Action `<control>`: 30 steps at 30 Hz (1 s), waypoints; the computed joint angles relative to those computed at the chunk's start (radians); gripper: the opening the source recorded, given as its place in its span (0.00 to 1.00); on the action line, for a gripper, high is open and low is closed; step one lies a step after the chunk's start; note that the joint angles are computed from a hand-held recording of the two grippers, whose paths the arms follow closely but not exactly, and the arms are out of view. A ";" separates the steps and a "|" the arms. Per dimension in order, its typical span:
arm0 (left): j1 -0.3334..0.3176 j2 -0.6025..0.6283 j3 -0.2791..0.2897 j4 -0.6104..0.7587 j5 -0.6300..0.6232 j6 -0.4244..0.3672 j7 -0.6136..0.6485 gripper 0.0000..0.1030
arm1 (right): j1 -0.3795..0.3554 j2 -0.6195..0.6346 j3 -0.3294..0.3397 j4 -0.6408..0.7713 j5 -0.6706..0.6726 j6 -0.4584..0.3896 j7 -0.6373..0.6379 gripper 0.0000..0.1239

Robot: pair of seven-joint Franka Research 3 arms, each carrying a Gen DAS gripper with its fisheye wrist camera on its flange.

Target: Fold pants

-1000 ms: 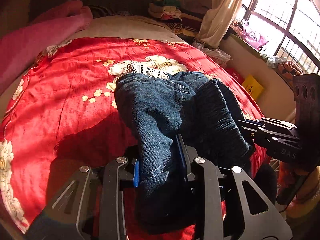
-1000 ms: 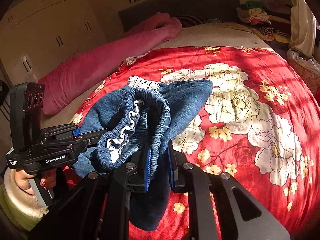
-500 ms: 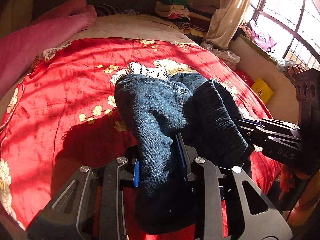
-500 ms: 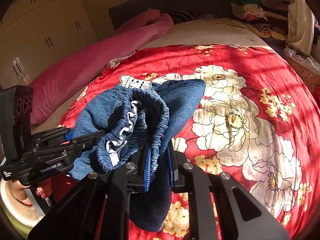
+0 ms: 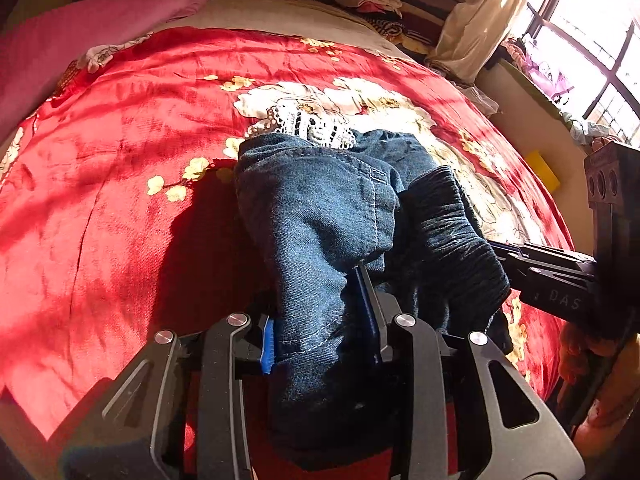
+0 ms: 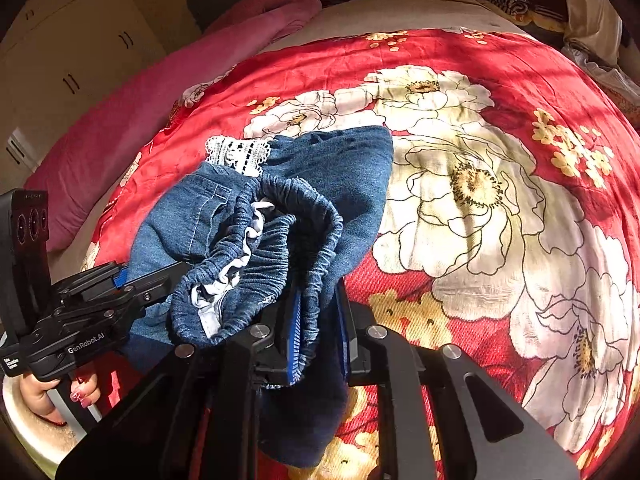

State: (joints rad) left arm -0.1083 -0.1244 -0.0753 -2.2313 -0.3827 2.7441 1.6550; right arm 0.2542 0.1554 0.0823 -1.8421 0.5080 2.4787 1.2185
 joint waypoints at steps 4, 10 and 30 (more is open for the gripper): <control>0.002 0.006 0.001 0.002 -0.007 -0.004 0.004 0.28 | 0.006 0.006 -0.005 0.002 -0.034 0.000 0.037 0.16; 0.005 0.005 -0.001 0.004 -0.004 -0.007 0.005 0.28 | 0.008 0.000 -0.009 -0.004 -0.069 0.014 0.069 0.25; 0.004 -0.022 0.005 -0.014 0.027 -0.007 -0.018 0.44 | 0.001 -0.077 -0.013 -0.068 -0.046 0.069 0.082 0.52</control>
State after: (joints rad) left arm -0.1044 -0.1466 -0.0699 -2.2456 -0.3559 2.7373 1.6372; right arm 0.2552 0.0784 0.0695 -1.9096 0.4618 2.5476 1.3007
